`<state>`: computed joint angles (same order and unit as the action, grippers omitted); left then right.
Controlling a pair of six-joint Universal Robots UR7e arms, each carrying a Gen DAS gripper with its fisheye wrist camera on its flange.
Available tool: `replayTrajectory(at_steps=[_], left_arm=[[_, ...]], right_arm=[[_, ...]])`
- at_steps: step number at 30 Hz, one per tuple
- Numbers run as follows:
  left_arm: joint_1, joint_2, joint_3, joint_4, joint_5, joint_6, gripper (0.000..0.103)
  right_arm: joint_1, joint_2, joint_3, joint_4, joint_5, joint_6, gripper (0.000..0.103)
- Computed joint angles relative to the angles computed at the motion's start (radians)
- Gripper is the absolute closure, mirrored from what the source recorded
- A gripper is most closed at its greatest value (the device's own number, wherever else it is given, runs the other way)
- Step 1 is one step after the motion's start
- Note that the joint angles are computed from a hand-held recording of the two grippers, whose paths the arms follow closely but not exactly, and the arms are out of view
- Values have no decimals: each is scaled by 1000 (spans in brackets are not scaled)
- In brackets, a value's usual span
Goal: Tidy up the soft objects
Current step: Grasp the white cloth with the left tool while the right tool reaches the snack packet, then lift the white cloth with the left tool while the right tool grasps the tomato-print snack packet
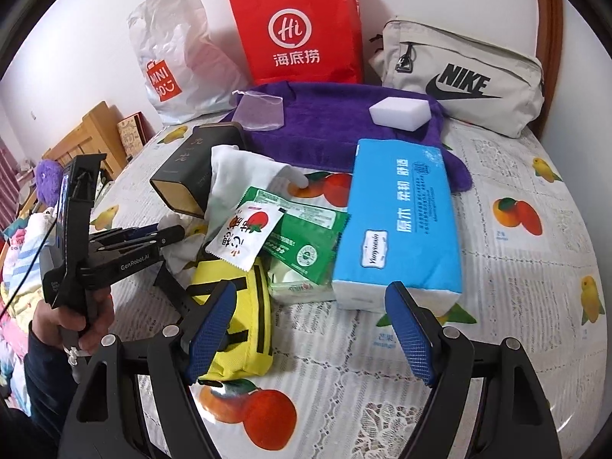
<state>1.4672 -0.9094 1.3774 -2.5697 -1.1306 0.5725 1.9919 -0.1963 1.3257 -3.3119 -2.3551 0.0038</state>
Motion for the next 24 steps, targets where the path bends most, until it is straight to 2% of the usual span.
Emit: replayTrajectory(at_steps=[5, 10, 16, 18, 22, 24], left_arm=[[-1, 2, -1, -2, 0, 16, 81], [-6, 3, -2, -21, 49, 41, 81], [4, 3, -25, -18, 95, 72, 81], [9, 1, -34, -4, 88, 76, 81], [19, -2, -52, 18, 79, 65, 81], [25, -3, -60, 30, 68, 62, 81]], right_arm=[[-1, 18, -38, 25, 23, 7, 23], [7, 62, -125, 55, 26, -37, 23], [3, 117, -252, 164, 52, -5, 24], [5, 150, -314, 194, 39, -16, 24], [7, 224, -453, 278, -36, -31, 24], [3, 252, -511, 336, -60, -4, 24]])
